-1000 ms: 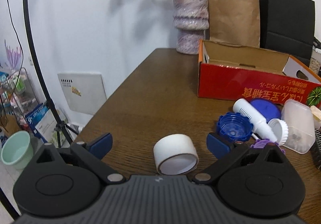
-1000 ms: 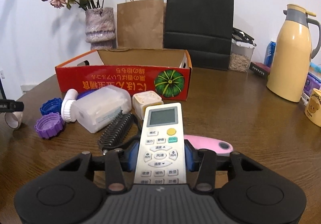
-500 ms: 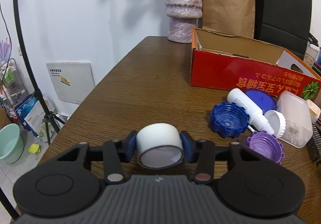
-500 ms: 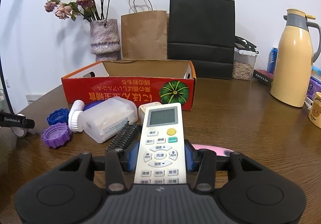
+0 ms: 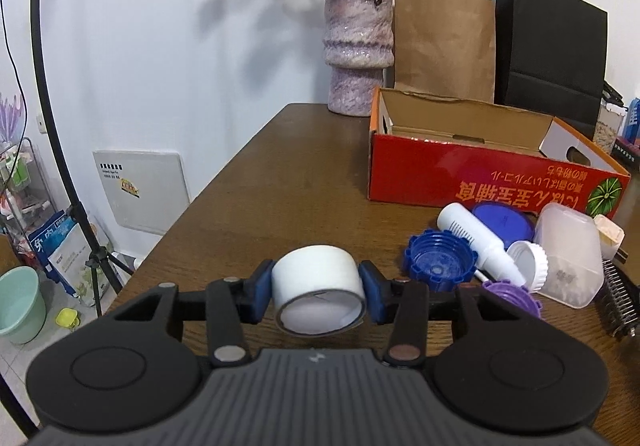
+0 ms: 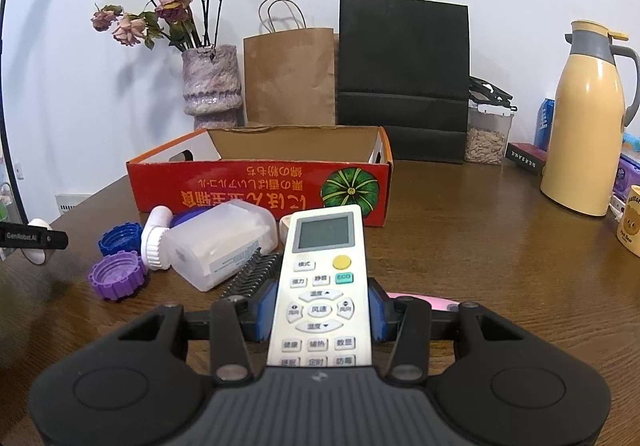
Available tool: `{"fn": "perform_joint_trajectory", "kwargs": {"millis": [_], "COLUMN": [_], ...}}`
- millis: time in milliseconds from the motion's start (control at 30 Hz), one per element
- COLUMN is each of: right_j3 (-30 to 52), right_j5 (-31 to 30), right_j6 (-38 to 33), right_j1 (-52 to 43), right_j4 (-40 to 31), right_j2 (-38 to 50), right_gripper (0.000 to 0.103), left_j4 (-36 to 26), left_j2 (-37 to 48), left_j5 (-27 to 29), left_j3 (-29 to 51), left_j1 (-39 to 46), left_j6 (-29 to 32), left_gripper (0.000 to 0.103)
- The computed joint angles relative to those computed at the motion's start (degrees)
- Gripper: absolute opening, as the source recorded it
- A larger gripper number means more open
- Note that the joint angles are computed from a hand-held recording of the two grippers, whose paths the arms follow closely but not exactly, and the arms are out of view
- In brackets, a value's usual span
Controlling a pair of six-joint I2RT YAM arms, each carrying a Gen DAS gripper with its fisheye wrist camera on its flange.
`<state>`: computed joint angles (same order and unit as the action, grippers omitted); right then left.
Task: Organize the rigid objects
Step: 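Carry the tape roll and remote into the cardboard box and release both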
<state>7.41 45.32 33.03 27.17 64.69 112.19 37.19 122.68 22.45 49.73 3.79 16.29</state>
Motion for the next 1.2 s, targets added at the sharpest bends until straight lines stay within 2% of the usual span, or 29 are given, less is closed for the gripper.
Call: {"fn": "perform_joint_trajectory", "kwargs": {"millis": [433,767,1200], "right_j3": [-0.3,2.3,11.1], "right_j5": [-0.1,-4.3,-11.8], "right_j6": [-5.3,-12.1,-18.3], "right_j1": [-1.2,-6.6,-14.2], "right_j4": [-3.4,-5.2,-5.6], "right_j2": [-8.7,-14.7,-12.5], "right_gripper": [0.045,0.045,0.045], "left_j4": [0.9,-0.2,-0.7], "left_j2": [-6.0,-9.5,-8.5], "left_j5": [1.2,-0.7,-5.2], "left_j3": [-3.3,-2.4,3.6], "left_j1": [-2.5,-7.2,-13.5], "left_j6": [-1.7,-4.1,-9.9], "left_gripper": [0.047,0.047,0.047]}}
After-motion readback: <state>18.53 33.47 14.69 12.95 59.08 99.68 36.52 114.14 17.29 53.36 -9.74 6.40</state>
